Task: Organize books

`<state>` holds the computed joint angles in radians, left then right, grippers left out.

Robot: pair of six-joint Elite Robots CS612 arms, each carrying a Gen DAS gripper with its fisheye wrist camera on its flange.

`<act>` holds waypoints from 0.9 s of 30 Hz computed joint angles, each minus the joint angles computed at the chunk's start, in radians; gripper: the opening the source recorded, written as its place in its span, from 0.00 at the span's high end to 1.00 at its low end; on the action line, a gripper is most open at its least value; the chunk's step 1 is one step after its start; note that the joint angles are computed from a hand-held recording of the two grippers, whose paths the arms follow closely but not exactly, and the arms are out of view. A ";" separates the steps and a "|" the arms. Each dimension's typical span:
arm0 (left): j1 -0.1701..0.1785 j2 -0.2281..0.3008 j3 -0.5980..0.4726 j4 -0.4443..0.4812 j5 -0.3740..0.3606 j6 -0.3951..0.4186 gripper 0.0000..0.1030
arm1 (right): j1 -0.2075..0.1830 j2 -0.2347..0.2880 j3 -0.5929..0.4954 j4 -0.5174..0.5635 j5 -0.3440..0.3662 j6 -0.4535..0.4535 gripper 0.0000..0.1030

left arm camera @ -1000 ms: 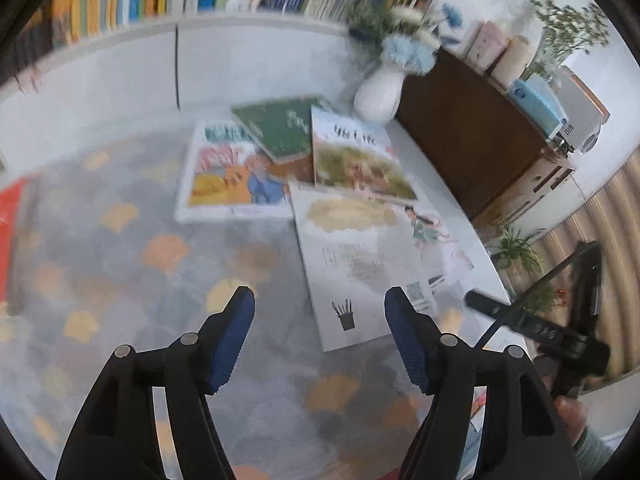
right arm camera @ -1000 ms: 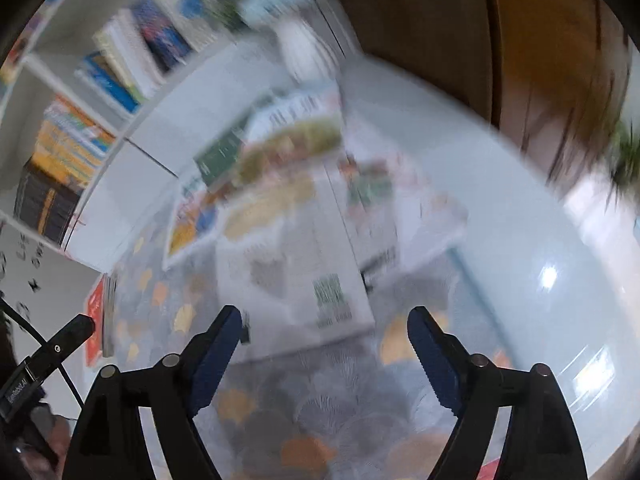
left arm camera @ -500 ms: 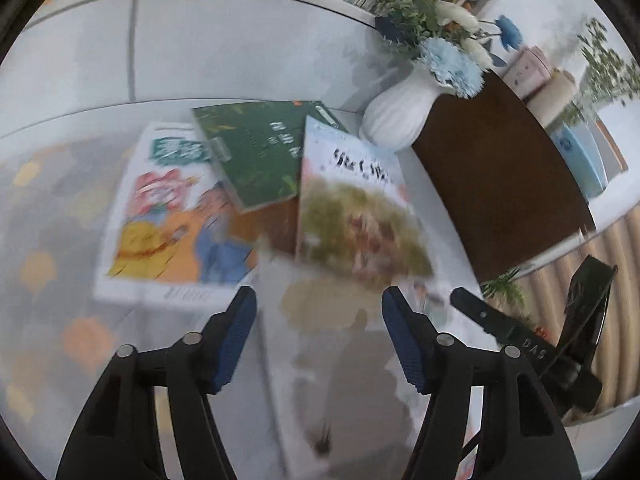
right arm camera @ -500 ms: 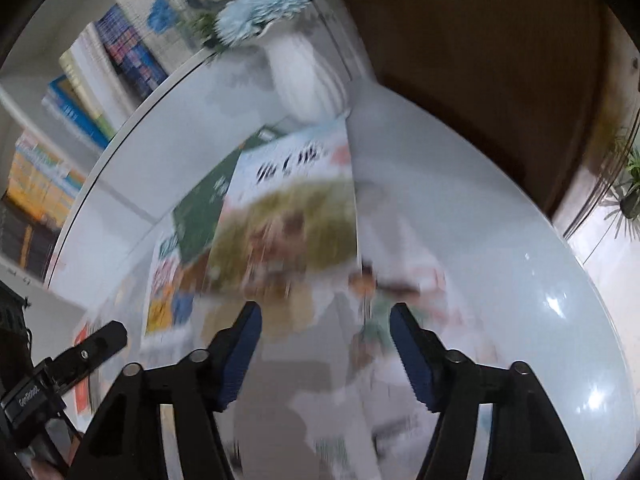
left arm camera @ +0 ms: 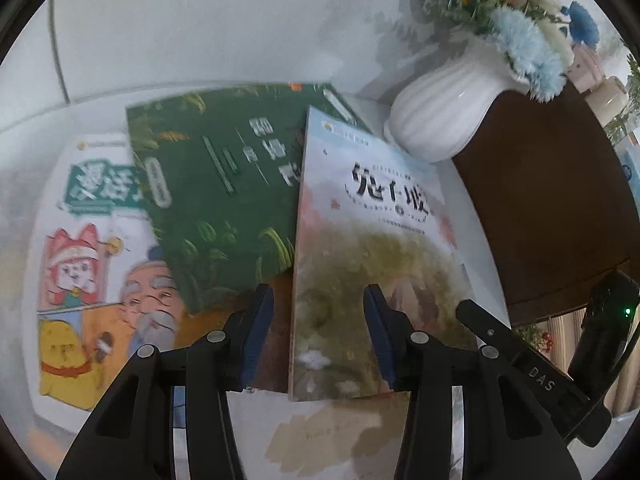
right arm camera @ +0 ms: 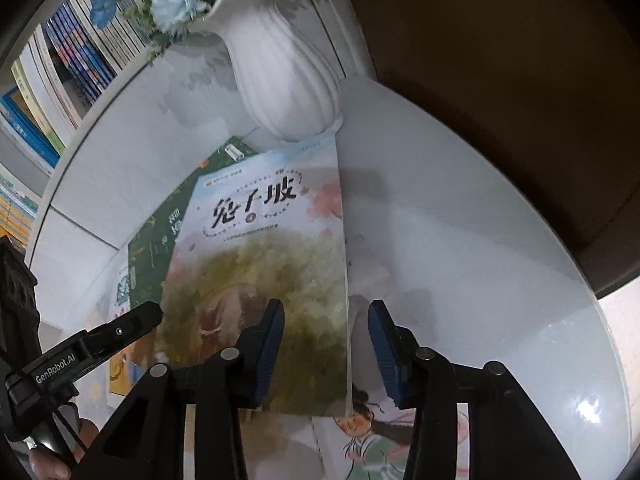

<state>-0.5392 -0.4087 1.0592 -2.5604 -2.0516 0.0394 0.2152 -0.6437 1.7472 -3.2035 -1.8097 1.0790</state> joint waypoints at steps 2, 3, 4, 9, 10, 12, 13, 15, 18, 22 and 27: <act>0.002 0.002 0.002 -0.010 -0.023 0.000 0.60 | 0.000 0.007 -0.007 0.003 0.011 -0.011 0.64; 0.003 0.004 -0.003 0.003 -0.039 0.004 0.60 | 0.001 0.009 -0.011 0.000 0.008 -0.018 0.64; 0.005 0.006 -0.009 0.014 -0.053 0.003 0.61 | 0.001 0.010 -0.013 -0.001 0.014 -0.025 0.64; 0.022 0.008 -0.016 0.052 -0.144 0.035 0.61 | 0.006 0.000 -0.018 0.043 0.000 -0.053 0.64; 0.027 0.002 -0.006 0.052 -0.164 0.044 0.61 | 0.008 -0.004 -0.014 0.043 0.000 -0.061 0.64; 0.036 -0.016 0.025 0.045 -0.190 0.057 0.61 | 0.013 -0.013 -0.008 0.049 0.005 -0.073 0.64; 0.039 -0.028 0.045 0.038 -0.197 0.062 0.61 | 0.018 -0.019 -0.003 0.050 0.008 -0.080 0.64; 0.050 -0.056 0.100 0.017 -0.210 0.066 0.61 | 0.030 -0.029 0.000 0.062 0.014 -0.097 0.64; 0.067 -0.097 0.180 -0.019 -0.203 0.072 0.61 | 0.057 -0.044 0.003 0.076 0.027 -0.115 0.64; 0.109 -0.157 0.306 -0.049 -0.183 0.069 0.61 | 0.102 -0.048 -0.012 0.099 0.076 -0.158 0.64; 0.176 -0.214 0.445 -0.097 -0.140 0.016 0.61 | 0.168 -0.026 -0.061 0.133 0.177 -0.225 0.64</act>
